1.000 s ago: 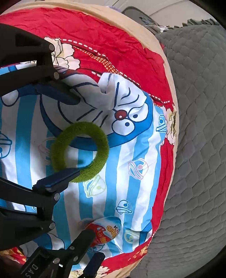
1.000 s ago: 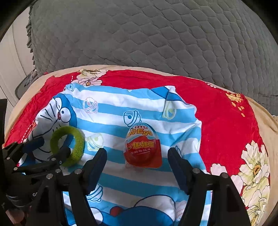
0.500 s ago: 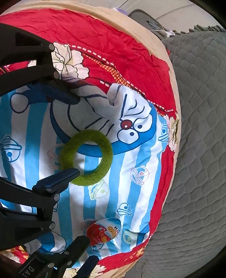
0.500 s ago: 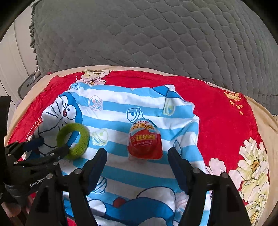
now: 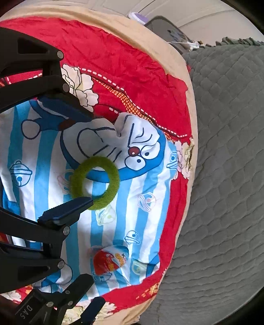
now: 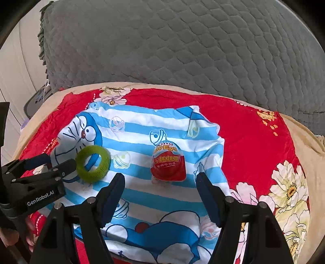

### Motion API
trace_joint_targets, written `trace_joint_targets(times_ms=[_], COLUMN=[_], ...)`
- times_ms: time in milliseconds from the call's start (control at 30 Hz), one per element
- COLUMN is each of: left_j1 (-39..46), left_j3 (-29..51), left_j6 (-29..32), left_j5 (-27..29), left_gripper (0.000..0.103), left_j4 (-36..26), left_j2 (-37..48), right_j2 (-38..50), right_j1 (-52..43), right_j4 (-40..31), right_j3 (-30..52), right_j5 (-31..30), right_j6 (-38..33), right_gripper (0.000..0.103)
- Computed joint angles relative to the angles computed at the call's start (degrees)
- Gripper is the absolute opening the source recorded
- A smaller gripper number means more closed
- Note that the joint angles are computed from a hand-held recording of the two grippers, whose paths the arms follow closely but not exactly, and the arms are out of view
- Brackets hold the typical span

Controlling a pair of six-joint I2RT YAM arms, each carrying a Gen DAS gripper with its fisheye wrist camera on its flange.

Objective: Organize objects

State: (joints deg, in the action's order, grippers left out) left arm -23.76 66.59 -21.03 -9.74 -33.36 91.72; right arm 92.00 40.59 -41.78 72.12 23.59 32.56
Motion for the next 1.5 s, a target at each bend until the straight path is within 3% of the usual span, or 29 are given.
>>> trace_joint_targets(times_ms=[433, 1100, 1500], left_j1=[-1.6, -6.9, -14.8], left_j3=[-1.3, -0.6, -2.6], left_j6=[-0.7, -3.8, -9.5], left_j5=[-2.6, -6.3, -11.4], left_gripper=[0.077, 0.078, 0.08], left_j4=[-5.6, -18.4, -25.0], left_j2=[-7.4, -21.3, -29.2], right_j2=[-5.0, -11.7, -13.3], right_j1=[3.6, 15.5, 24.7], right_j4=[-5.5, -20.5, -29.5], right_j3=[2.0, 8.7, 11.6], right_j5=[1.9, 10.3, 15.6], right_j6=[2.5, 13.5, 22.5], right_gripper=[0.072, 0.084, 0.089])
